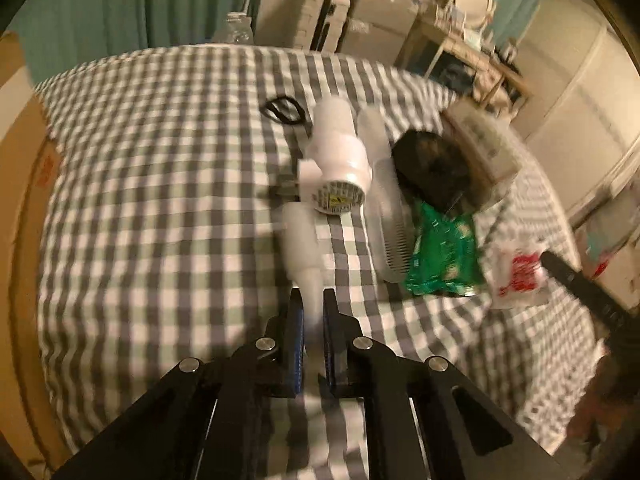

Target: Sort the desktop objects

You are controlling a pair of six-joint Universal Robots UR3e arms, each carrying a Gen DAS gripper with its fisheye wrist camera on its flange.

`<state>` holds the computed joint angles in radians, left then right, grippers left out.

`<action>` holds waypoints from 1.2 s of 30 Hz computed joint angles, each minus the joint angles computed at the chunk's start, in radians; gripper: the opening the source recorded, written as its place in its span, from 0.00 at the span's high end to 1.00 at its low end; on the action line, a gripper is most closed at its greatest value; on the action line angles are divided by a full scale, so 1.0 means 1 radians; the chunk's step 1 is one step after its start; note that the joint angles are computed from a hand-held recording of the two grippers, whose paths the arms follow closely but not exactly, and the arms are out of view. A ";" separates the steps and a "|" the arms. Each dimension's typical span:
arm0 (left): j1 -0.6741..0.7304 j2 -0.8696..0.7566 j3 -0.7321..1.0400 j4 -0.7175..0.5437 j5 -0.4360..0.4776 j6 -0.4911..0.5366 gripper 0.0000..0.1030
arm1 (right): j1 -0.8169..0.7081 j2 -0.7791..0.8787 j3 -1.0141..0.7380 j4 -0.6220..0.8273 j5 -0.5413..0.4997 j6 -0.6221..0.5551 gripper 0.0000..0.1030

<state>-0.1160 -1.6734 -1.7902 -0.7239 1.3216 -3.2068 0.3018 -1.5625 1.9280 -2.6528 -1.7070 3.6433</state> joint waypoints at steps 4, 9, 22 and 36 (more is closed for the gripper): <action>0.076 0.163 -0.088 -0.027 -0.066 0.048 0.92 | 0.078 -0.046 -0.016 0.047 -0.057 0.041 0.87; 0.147 0.340 -0.082 -0.161 -0.147 0.123 0.92 | 0.204 -0.072 -0.102 0.143 -0.122 0.093 0.87; 0.649 0.675 0.116 -0.806 -0.475 0.513 0.92 | 0.623 0.249 -0.743 0.482 -0.354 0.158 0.87; 1.088 0.709 0.237 -1.223 -0.601 0.875 0.92 | 0.494 0.205 -0.538 0.418 -0.279 0.193 0.81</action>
